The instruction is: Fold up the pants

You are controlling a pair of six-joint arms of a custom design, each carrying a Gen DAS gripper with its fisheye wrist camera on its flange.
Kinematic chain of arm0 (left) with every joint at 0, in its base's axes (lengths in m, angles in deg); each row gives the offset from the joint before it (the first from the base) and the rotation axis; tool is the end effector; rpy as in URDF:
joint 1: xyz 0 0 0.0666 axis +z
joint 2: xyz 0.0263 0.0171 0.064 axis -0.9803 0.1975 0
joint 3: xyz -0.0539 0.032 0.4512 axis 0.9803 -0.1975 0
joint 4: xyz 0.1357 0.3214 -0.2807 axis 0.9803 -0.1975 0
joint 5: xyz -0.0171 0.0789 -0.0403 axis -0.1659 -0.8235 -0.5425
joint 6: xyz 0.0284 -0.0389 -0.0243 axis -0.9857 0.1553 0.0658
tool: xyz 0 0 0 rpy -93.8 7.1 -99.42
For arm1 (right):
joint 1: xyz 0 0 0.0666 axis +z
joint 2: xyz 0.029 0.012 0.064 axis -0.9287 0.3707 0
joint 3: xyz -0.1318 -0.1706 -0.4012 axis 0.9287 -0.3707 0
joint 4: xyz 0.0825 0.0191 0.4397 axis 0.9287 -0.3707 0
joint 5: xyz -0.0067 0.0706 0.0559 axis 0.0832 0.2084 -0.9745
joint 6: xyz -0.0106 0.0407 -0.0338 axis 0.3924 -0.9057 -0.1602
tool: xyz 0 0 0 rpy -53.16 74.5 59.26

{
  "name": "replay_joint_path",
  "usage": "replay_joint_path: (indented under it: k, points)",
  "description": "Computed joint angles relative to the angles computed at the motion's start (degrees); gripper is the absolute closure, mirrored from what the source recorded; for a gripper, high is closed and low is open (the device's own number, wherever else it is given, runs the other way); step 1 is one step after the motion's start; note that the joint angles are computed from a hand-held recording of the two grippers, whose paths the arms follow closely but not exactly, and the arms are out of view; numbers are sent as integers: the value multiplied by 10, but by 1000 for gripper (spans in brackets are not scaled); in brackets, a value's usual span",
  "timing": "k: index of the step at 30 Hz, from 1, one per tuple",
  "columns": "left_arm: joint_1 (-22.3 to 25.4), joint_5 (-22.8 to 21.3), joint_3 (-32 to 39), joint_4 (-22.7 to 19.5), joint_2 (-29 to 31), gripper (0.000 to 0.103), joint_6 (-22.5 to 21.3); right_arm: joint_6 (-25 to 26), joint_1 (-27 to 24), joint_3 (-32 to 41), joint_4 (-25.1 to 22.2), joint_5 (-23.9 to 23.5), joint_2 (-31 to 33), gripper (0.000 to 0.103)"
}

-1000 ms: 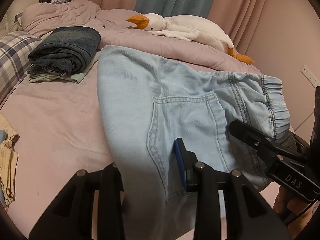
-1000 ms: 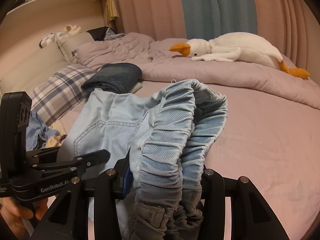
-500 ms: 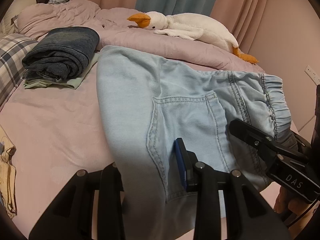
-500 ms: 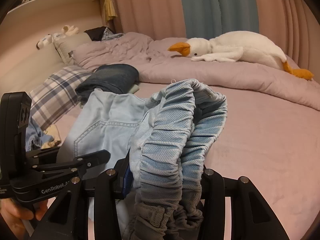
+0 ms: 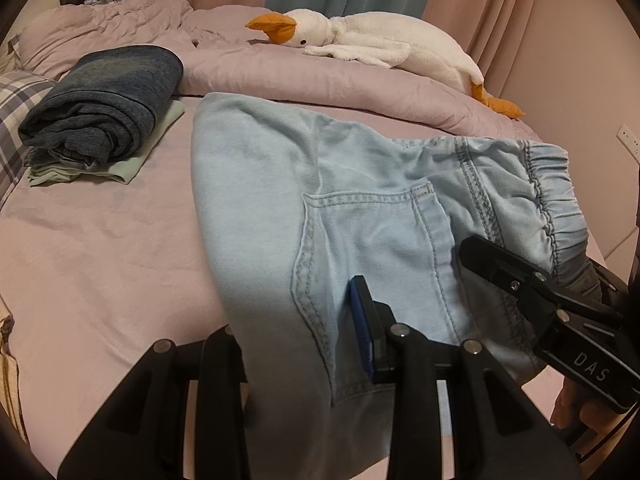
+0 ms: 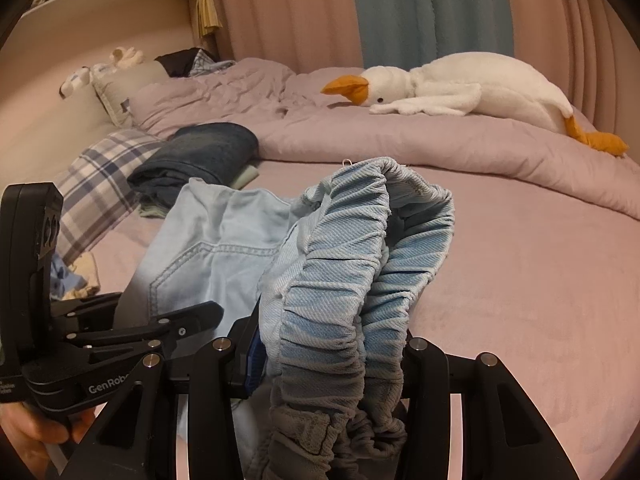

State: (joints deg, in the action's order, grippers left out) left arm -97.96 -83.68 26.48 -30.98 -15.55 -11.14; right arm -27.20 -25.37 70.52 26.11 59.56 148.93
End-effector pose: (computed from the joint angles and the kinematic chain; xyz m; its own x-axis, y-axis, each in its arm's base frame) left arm 0.4134 -0.1469 0.5121 -0.7468 -0.0062 -0.6650 0.1683 0.9656 -0.1980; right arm 0.3852 0.3443 0.5534 -0.6306 -0.0528 -0.7743 -0.2778 0.9469 0.1616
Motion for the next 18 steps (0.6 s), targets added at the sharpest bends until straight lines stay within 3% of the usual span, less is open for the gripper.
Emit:
replay_joint_path:
  k: [18]
  points:
    - [-5,5,22,-3,49,70,2,-15,-16,2,-11,-9,16,56]
